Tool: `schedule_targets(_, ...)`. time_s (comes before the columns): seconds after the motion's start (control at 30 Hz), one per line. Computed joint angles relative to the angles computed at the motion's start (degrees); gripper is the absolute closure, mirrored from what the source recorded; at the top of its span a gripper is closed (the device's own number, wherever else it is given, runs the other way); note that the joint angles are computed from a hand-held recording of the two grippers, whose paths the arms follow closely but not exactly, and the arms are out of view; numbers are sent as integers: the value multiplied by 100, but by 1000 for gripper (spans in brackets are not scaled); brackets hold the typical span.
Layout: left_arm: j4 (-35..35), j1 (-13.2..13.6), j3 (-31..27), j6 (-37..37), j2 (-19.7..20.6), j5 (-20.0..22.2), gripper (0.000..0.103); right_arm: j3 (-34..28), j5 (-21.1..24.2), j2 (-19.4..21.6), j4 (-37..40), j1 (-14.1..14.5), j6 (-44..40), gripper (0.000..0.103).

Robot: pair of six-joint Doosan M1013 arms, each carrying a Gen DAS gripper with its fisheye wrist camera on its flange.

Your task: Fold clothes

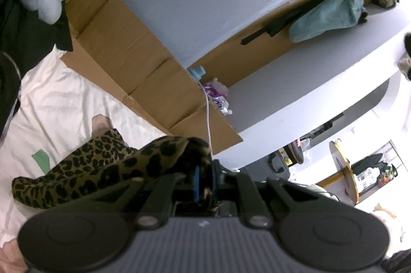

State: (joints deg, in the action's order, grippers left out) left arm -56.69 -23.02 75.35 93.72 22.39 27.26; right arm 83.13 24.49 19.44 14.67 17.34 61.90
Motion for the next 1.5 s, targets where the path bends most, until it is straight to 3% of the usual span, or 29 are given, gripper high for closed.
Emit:
schedule_targets(0.13, 92, -13, -44, -125, 59, 82, 94, -51, 110, 59, -561, -63, 756, 21)
schedule_targets(0.2, 146, -22, -88, -179, 99, 157, 94, -101, 222, 124, -402, -121, 810, 26)
schedule_targets(0.3, 261, -37, -139, -309, 143, 209, 94, -180, 409, 215, -99, -151, 670, 38)
schedule_targets(0.37, 332, -39, -157, -386, 160, 197, 94, -193, 485, 244, 170, -155, 413, 53)
schedule_targets(0.43, 333, -44, -162, -413, 169, 165, 94, -194, 582, 267, 315, -165, 267, 59)
schedule_targets(0.83, 157, -62, -124, -313, 149, -157, 94, -113, 902, 364, 214, -115, 260, 59)
schedule_targets(0.97, 245, -54, -68, -476, 96, -272, 94, -102, 967, 293, 250, -160, 47, 67)
schedule_targets(1.1, -16, -39, -19, -345, 50, -383, 94, -232, 1269, 274, 279, -239, 45, 72)
schedule_targets(1.17, -65, -43, -29, -286, 35, -386, 94, -303, 1456, 267, 368, -277, -30, 92)
schedule_targets(1.2, -91, -44, -34, -256, 27, -390, 94, -346, 1564, 248, 450, -301, -92, 95)
schedule_targets(1.37, -420, -31, 1, 182, -106, -478, 94, -540, 2091, 112, 1011, -483, -468, 96)
schedule_targets(1.5, -572, -62, -12, 576, -243, -590, 94, -791, 2777, 44, 1883, -784, -298, 96)
